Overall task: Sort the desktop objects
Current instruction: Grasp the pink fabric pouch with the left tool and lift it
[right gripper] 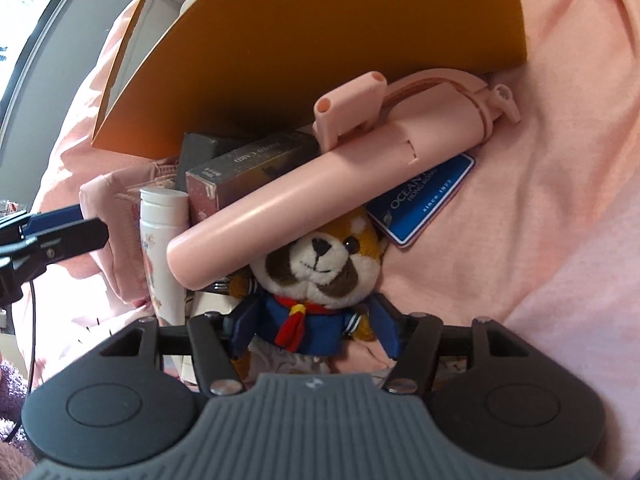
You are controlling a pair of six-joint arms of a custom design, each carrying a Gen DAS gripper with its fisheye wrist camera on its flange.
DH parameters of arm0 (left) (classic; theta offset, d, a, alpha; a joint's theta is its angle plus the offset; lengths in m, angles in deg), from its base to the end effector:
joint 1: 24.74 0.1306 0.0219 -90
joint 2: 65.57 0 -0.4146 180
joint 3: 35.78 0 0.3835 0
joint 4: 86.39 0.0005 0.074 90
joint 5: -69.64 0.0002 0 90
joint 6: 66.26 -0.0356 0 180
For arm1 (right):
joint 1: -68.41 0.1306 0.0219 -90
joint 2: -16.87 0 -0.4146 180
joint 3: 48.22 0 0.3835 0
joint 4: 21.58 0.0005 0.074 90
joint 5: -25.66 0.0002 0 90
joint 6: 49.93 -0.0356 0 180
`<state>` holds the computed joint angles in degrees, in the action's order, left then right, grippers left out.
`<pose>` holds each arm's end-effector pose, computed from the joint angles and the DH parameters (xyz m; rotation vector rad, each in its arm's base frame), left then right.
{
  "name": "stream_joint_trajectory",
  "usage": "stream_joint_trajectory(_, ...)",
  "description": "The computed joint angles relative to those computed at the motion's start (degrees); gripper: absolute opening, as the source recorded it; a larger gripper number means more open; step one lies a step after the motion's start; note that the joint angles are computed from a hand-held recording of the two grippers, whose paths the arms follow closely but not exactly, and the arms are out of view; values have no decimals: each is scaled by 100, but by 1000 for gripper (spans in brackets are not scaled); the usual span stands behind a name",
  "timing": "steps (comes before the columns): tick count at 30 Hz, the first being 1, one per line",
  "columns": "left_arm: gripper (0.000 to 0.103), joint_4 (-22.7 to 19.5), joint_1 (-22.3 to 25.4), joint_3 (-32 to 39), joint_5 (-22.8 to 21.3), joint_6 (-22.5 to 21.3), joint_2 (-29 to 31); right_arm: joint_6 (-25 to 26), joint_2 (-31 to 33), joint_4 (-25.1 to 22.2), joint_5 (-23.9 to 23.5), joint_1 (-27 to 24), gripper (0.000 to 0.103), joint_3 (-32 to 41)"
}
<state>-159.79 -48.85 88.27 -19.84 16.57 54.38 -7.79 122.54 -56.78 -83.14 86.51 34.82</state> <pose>0.5929 -0.2663 0.4147 0.7528 2.6805 -0.0874 0.5147 0.1798 0.2910 0.5757 2.6746 0.8085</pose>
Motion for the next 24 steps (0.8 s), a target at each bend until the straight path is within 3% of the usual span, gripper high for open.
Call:
stream_joint_trajectory(4, 59, -240, -21, 146, -100, 151, 161, 296, -44, -129, 384, 186, 57, 75)
stream_joint_trajectory(5, 54, -238, -27, 114, -123, 169, 152, 333, -91, -156, 519, 232, 52, 71)
stream_joint_trajectory(7, 49, -207, -28, 46, -160, 244, 120, 429, -212, -189, 767, 318, 39, 48)
stream_joint_trajectory(10, 42, -188, -15, 7, -107, 327, 69, 623, -377, -272, 1030, 421, 26, 42)
stream_joint_trajectory(11, 41, -180, -19, -4, -106, 319, 51, 669, -433, -289, 1104, 448, 8, 37)
stream_joint_trajectory(12, 39, -163, -24, -16, -105, 306, 30, 725, -486, -356, 1203, 470, 4, 51)
stream_joint_trajectory(21, 34, 327, -30, -198, 9, 407, -355, 732, -696, -218, 1469, 488, 3, -100)
stream_joint_trajectory(24, 33, 492, -12, -211, 237, 440, -506, 773, -888, -223, 1552, 496, 3, -157)
